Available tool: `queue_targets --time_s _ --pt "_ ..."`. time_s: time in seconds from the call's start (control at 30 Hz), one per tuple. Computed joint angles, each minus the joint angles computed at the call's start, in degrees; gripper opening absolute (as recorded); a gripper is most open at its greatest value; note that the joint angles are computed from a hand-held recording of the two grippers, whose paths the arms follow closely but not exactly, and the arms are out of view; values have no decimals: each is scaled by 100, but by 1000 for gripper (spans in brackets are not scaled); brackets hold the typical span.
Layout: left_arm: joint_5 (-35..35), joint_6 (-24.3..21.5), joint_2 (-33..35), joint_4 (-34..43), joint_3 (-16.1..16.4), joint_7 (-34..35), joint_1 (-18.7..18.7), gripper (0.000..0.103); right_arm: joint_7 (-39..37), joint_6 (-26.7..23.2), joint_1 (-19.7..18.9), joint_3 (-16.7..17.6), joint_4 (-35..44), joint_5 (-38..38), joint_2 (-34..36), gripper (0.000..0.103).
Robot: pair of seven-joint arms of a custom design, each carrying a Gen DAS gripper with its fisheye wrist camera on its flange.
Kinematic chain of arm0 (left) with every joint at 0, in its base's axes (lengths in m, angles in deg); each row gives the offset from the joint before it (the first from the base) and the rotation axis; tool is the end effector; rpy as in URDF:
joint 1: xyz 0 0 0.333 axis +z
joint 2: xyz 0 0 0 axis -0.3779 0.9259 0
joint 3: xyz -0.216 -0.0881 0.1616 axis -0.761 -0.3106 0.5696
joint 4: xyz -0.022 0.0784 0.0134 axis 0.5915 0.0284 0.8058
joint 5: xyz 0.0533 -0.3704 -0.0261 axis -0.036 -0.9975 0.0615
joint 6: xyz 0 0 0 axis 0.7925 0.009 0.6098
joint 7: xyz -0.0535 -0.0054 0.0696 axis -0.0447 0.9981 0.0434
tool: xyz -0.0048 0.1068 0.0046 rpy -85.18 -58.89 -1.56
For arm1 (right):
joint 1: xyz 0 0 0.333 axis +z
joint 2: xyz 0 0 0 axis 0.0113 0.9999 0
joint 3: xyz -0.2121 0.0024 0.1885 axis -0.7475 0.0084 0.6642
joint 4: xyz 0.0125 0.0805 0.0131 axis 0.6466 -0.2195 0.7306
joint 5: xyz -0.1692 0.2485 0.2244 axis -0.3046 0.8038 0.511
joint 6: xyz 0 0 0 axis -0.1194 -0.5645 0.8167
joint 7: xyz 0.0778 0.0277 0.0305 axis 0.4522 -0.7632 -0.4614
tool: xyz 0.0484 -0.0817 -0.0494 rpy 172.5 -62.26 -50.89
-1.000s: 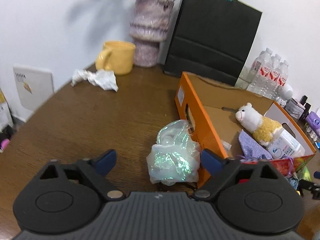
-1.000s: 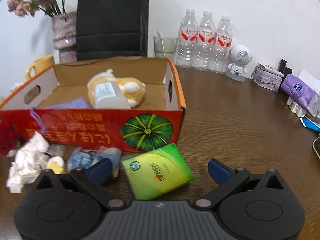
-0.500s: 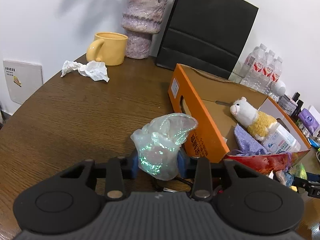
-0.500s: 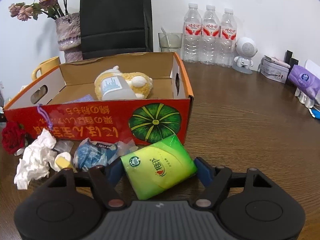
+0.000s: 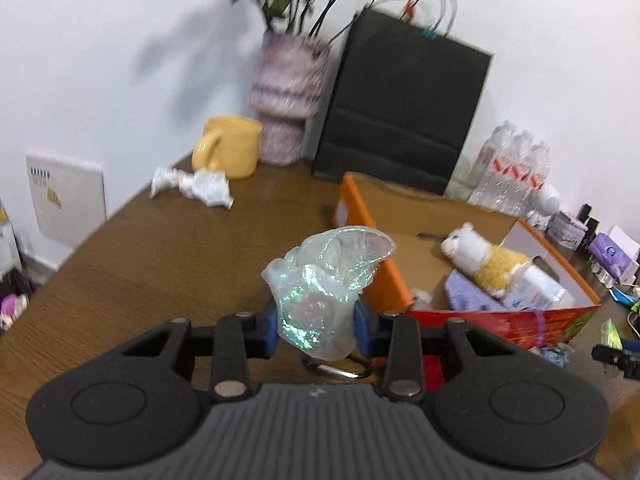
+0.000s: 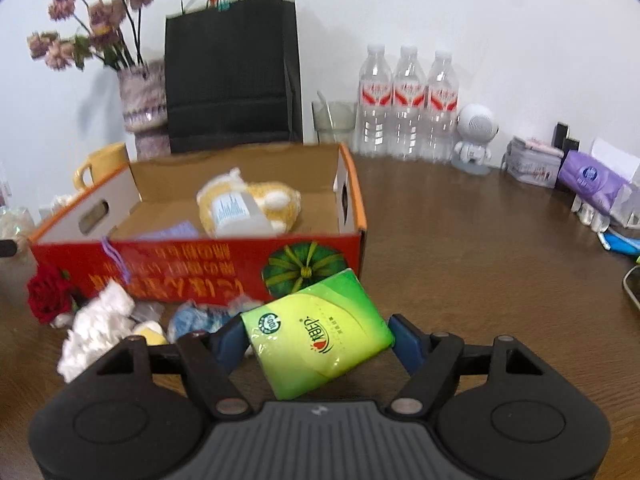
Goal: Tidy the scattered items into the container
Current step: 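Carry the bag and soap pack into the box and release both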
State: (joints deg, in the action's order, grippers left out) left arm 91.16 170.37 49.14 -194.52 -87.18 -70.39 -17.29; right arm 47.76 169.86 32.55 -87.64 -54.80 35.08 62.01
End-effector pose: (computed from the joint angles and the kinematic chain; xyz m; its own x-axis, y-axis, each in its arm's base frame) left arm 0.5094 -0.1155 0.4725 0.1158 -0.9696 0.2157 -0.4984 -0.2446 -0.8317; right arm 0.5761 0.2661 0.4679 0.3211 -0.9460 -0.0436 -0.5423 -0.1460 -0.8274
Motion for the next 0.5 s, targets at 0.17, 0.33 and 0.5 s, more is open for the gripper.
queue_targets --time_s 0.17,0.33,0.5 --pt "575 -45 -132 272 -166 -419 -100 36 -354 244 -139 262 233 290 3 74" --pt "208 -159 376 960 -205 41 -436 36 -1260 3 -450 929 1229 972 512 74" --pt "-148 -601 1183 1861 -84 368 -896 36 -1909 -793 -451 1295 2961 1533 1569 74"
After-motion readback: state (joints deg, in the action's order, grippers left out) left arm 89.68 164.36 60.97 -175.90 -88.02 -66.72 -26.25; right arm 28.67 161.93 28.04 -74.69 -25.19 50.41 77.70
